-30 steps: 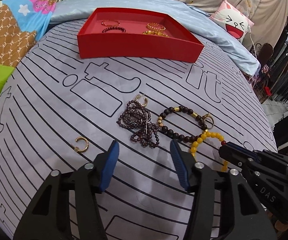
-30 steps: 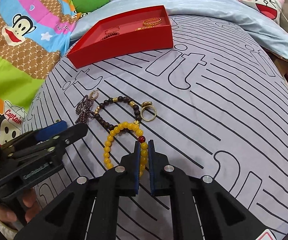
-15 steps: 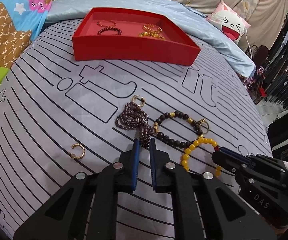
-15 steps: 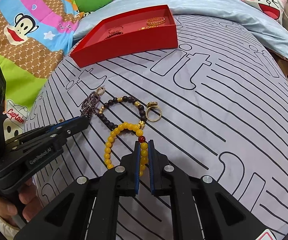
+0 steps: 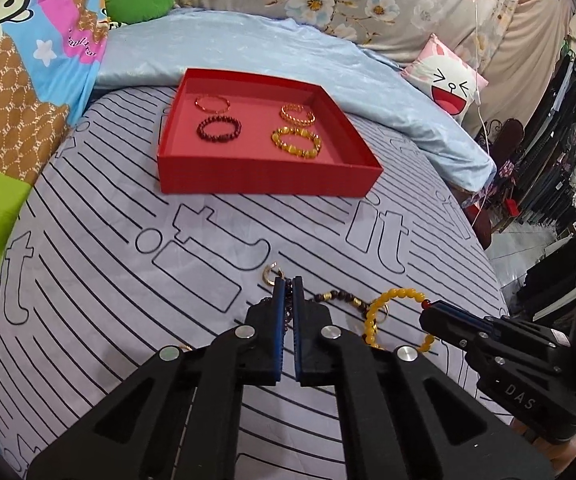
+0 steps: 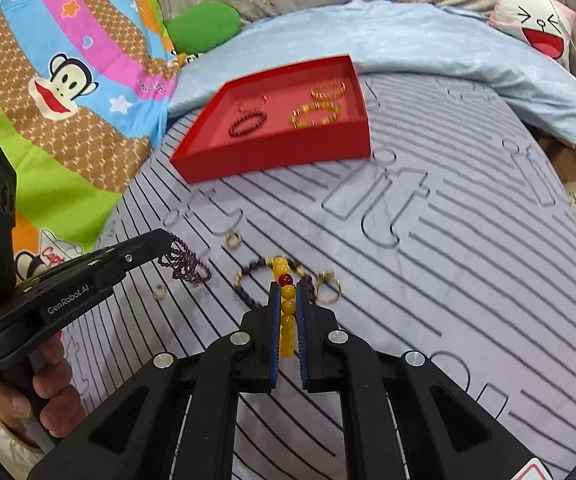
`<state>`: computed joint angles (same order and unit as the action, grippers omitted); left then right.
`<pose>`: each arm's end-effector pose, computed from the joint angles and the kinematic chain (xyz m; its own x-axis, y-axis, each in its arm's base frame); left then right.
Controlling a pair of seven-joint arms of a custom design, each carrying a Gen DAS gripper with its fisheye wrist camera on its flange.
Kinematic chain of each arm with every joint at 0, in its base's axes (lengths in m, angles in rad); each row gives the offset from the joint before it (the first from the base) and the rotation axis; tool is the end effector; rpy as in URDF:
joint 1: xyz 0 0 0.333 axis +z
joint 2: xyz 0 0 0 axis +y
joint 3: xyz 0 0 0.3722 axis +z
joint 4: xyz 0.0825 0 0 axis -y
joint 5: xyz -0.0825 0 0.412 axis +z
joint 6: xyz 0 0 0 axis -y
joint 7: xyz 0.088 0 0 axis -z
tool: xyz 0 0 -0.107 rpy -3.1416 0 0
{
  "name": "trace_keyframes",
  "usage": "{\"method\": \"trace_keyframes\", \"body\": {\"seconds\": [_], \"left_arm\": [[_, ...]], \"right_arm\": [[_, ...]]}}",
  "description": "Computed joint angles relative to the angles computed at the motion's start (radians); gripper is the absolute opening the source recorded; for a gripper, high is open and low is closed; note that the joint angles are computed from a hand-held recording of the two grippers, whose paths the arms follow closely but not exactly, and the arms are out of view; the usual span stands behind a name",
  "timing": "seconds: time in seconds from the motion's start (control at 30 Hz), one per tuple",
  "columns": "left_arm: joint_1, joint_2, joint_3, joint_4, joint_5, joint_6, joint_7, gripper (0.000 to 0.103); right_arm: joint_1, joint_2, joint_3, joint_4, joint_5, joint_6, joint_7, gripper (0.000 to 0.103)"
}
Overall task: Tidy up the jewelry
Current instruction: 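Grasp the yellow bead bracelet with the right gripper while the left gripper grasps the garnet strand, then carry the yellow bead bracelet and garnet strand into the red tray and open both grippers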
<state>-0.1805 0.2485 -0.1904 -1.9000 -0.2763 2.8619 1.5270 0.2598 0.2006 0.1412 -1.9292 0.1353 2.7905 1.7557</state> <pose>0.6586 -0.2276 0.4947 -0.1664 -0.9392 0.3003 -0.7972 -0.0511 -0.6016 0.6335 0.2546 0.5030 0.1686 -0.9532 -0.2509 -0.8232 0.0038 -0.5677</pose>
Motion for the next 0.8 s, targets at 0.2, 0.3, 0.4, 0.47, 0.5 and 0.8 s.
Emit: {"method": "trace_keyframes", "body": {"seconds": [0.2,0.3,0.4,0.47,0.5,0.8], "left_arm": [[0.018,0.018,-0.006,0.057,-0.022,-0.023,0.030,0.003],[0.021,0.029,-0.004,0.094,-0.021,-0.025,0.042,0.003],[0.030,0.054,-0.006,0.150,-0.029,-0.031,0.059,0.003],[0.033,0.083,-0.001,0.206,-0.024,-0.046,0.064,0.003],[0.034,0.097,0.002,0.231,-0.021,-0.053,0.065,0.003],[0.037,0.291,0.023,0.549,0.019,-0.177,0.012,0.003]], "right_arm": [[-0.019,0.023,0.020,0.060,0.049,-0.002,-0.054,0.007],[-0.022,0.049,0.019,0.115,0.051,0.006,-0.071,0.007],[-0.016,0.087,0.010,0.185,0.022,0.003,-0.062,0.007],[-0.012,0.126,0.000,0.253,-0.009,-0.003,-0.050,0.007],[-0.012,0.141,-0.002,0.280,-0.021,-0.006,-0.045,0.007],[-0.025,0.382,0.015,0.650,-0.047,-0.118,-0.021,0.007]]}}
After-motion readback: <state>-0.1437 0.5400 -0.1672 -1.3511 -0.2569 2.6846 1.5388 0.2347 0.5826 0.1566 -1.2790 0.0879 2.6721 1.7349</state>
